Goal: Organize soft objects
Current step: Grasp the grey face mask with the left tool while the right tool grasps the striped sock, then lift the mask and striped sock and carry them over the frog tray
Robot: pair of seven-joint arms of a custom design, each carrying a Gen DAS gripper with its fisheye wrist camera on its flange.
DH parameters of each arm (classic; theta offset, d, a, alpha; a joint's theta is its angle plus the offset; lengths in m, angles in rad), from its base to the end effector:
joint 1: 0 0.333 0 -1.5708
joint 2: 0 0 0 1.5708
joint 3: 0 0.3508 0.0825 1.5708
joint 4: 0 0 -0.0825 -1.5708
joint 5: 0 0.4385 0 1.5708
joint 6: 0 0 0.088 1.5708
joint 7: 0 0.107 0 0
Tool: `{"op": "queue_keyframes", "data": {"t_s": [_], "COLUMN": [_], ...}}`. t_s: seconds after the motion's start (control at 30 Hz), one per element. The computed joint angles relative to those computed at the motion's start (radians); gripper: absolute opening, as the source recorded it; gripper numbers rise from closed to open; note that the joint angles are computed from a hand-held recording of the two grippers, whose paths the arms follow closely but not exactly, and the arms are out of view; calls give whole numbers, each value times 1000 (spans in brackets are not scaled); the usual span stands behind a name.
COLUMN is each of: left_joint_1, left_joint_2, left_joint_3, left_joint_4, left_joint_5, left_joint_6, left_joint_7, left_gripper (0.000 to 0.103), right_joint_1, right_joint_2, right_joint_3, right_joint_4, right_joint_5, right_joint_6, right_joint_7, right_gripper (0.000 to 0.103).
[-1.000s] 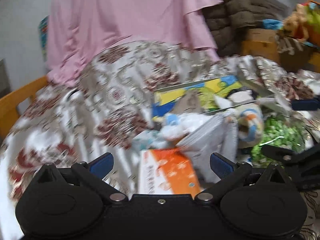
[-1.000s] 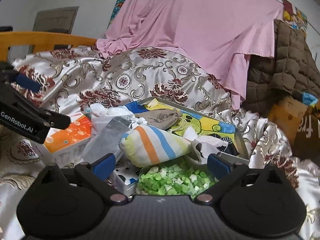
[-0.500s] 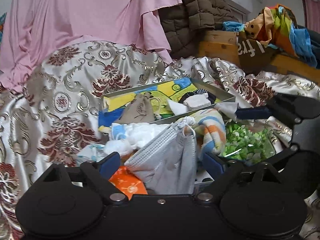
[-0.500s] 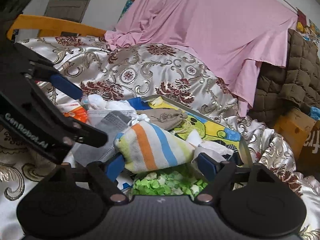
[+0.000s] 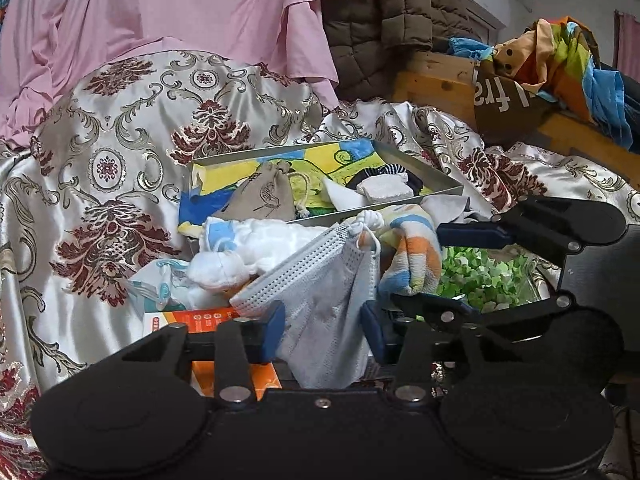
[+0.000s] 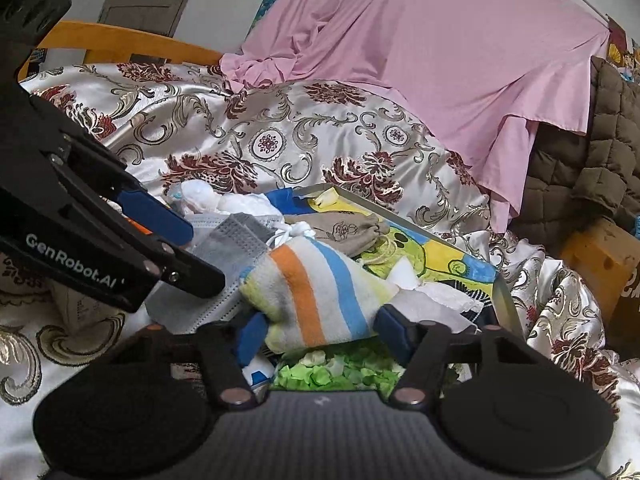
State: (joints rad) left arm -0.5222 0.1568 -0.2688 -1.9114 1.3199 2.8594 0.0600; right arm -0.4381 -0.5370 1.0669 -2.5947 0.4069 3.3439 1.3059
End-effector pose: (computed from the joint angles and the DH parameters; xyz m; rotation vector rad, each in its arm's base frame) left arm 0.4455 -0.5139 0.4869 -1.3111 2.0077 -1.1738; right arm 0.4038 0.2821 0.4750 -1.9822 0.9867 -1.0829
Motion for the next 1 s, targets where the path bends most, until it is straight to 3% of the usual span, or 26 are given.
{"op": "queue_keyframes", "data": {"t_s": [0.13,0.27,0.33,0.4,0.6,0.67,0.8,0.83,0.87,0.9,1.0], "left_joint_1": [1,-4,-3,-3,3,3,2,2,-1,-4,-7], "left_joint_2": [5,6,5,3,26,32,37,36,34,30,10], "left_joint_3": [-1,6,9,11,6,5,16,19,23,27,29], "left_joint_4": [2,5,4,4,20,24,24,22,20,18,5], "left_joint_5": [-18,10,37,69,19,-18,-63,-66,-60,-49,-19], "left_joint_6": [8,17,35,49,61,59,61,65,64,64,61], "left_joint_7": [13,-30,-63,-92,-25,20,30,23,8,-13,-81], "left_gripper": [31,33,48,56,56,51,27,20,18,17,13], "right_joint_1": [9,15,22,25,19,-23,-46,-51,-60,-61,-52], "right_joint_2": [7,14,17,18,16,-5,9,14,14,15,19], "right_joint_3": [-6,-14,-19,-24,-11,29,44,48,56,57,45], "right_joint_4": [1,3,2,2,1,5,14,18,20,21,21], "right_joint_5": [-2,1,5,6,0,-2,-13,-15,-14,-12,-4], "right_joint_6": [-2,-1,1,0,2,3,13,13,16,16,21], "right_joint_7": [2,5,6,3,-21,-20,-22,-26,-26,-26,-19], "right_gripper": [49,38,38,41,56,60,59,52,37,31,22]}}
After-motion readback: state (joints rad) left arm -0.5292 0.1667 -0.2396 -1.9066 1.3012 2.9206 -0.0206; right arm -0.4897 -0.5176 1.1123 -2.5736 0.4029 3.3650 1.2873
